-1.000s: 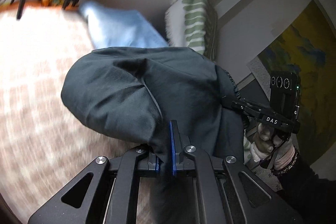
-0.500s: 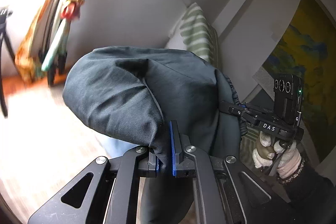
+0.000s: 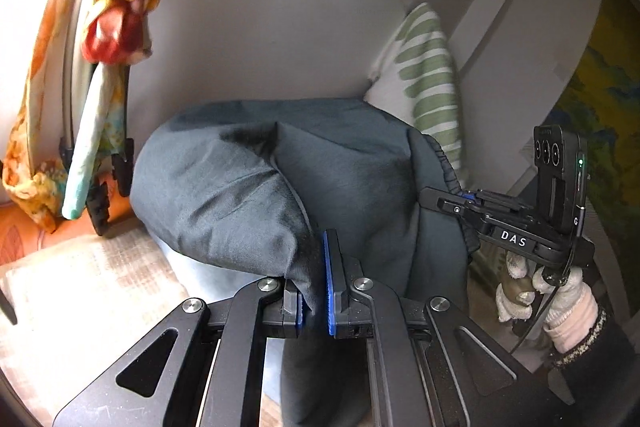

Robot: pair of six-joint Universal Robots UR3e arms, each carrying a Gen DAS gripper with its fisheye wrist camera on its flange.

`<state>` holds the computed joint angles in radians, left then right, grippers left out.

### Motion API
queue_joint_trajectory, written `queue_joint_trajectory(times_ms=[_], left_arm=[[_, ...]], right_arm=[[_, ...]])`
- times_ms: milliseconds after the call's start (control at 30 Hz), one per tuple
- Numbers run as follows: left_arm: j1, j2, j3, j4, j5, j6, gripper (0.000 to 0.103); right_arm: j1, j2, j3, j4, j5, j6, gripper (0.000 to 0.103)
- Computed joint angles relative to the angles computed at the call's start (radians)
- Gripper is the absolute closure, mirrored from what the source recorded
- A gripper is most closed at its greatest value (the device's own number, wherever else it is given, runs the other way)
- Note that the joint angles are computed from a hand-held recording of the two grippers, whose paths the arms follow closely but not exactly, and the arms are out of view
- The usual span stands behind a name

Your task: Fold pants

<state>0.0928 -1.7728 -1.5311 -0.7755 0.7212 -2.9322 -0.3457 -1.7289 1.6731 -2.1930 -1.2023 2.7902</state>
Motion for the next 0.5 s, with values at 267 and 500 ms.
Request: queue_joint_trajectory(times_ms=[267, 500], left_arm=[[-0.041, -0.091, 0.079, -0.035, 0.191, -0.007, 0.096], [-0.006, -0.024, -0.002, -0.039, 0.250, 0.018, 0.087]], right_arm=[[0.077, 0.196, -0.047, -0.112, -0.147, 0.021, 0.087], [0.117, 0.231, -0.060, -0.147, -0.310, 0.068, 0.066]])
